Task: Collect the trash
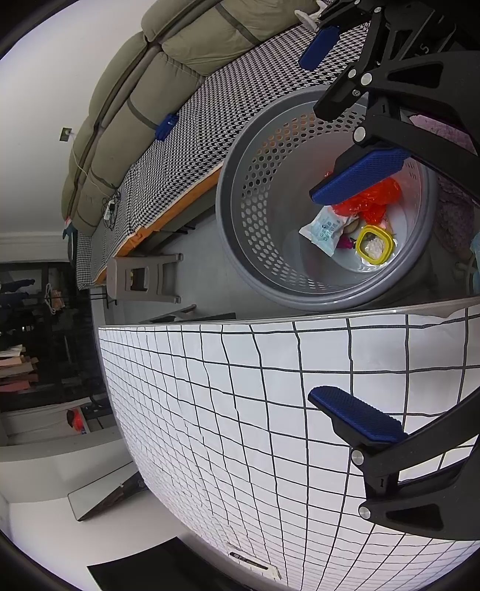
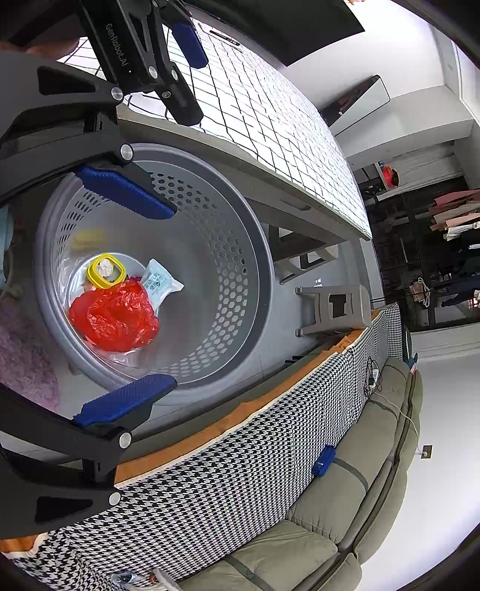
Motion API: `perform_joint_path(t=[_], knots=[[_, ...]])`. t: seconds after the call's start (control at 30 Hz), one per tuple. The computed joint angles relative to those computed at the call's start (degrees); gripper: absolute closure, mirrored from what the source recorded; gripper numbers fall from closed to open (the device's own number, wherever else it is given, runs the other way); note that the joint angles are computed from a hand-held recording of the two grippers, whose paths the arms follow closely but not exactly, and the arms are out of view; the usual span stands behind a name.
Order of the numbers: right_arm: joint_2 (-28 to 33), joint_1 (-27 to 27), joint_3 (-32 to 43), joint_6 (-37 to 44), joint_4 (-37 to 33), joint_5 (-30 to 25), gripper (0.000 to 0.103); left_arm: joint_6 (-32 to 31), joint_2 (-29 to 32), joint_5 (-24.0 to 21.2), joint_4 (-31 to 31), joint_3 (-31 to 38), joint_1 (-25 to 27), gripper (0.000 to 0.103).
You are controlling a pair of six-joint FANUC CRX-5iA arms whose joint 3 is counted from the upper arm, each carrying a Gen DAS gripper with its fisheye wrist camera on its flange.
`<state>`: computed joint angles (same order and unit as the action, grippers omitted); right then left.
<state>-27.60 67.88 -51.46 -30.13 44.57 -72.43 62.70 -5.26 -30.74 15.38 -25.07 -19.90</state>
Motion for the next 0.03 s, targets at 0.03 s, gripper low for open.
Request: perform_joint_path(t=[0.03], knots=[[0.0, 0.0, 0.0, 0.0, 0.0, 0.0, 0.021, 0.0, 0.0, 0.0, 0.0, 0.0, 0.0, 0.006]])
